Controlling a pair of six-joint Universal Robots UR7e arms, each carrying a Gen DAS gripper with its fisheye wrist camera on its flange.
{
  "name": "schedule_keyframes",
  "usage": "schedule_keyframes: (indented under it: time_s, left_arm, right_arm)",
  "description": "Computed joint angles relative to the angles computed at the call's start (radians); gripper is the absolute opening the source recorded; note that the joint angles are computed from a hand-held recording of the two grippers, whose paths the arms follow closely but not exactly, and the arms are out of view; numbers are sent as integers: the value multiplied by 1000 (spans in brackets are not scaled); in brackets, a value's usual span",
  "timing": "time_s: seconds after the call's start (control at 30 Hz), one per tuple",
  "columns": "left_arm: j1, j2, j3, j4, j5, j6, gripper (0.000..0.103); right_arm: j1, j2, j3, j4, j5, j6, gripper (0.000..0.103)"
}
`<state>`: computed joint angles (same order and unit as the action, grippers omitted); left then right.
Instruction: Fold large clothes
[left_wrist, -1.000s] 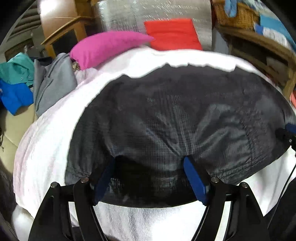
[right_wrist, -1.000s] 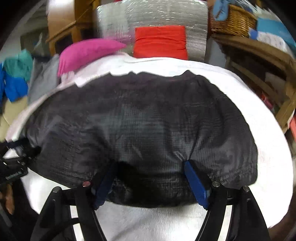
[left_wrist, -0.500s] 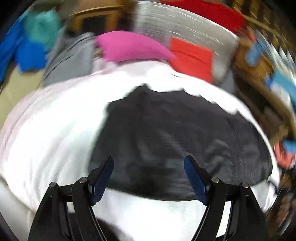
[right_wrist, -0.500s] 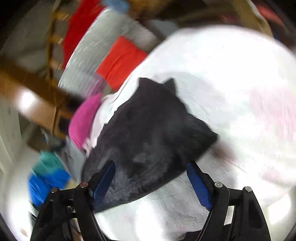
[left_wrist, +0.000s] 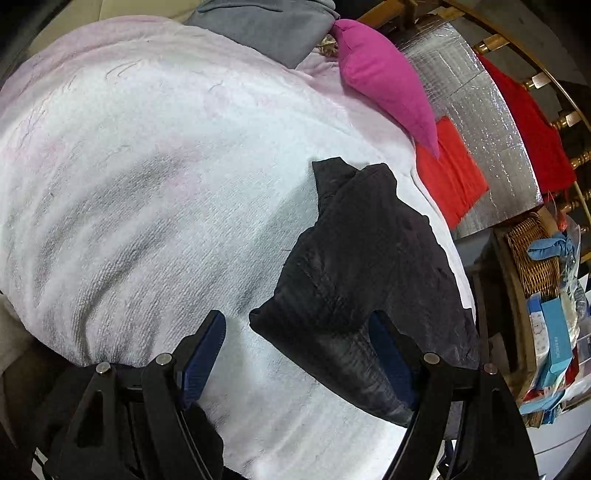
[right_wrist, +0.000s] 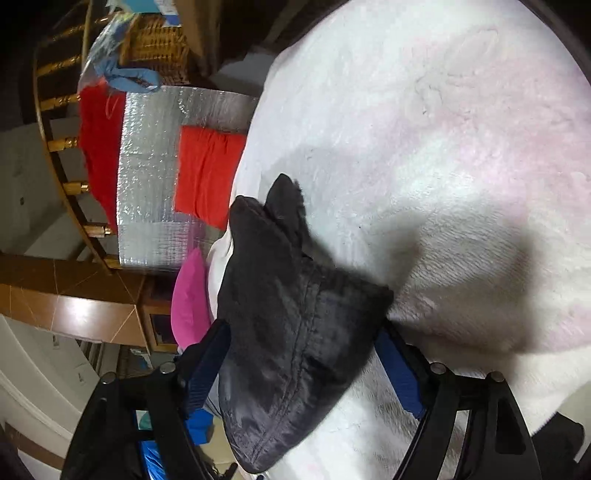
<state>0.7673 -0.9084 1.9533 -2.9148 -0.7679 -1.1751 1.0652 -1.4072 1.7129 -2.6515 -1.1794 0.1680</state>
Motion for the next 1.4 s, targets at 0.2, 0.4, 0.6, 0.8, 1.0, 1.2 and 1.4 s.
schedule_keyframes:
  time_s: [0.2,0.4,0.6,0.8,1.0,1.2,1.4]
  left_arm:
    - [29,40,-74,38,-42,59,81]
    - [30,41,-85,-13,-22,157,31]
    - [-5,38,-70,6,44,178,26]
    - [10,52,-91,72,44,188,32]
    - [-31,4,-40,30,161,105,60]
    - [22,8,-81,160,59,114,20]
    - [45,7,-53,62,17,128,31]
  right_arm:
    - [18,43,-38,-11,-56,15,83]
    - [96,74,-127,87,-188,-131,20]
    - [142,47,-93,25,-331,-276,16]
    - [99,64,-94,51,-296,-244,26]
    - [43,10,-64,17,-163,-150,78]
    - [51,58,-142,136,-180,-184,22]
    - [64,65,-160,172,-265,-215,37]
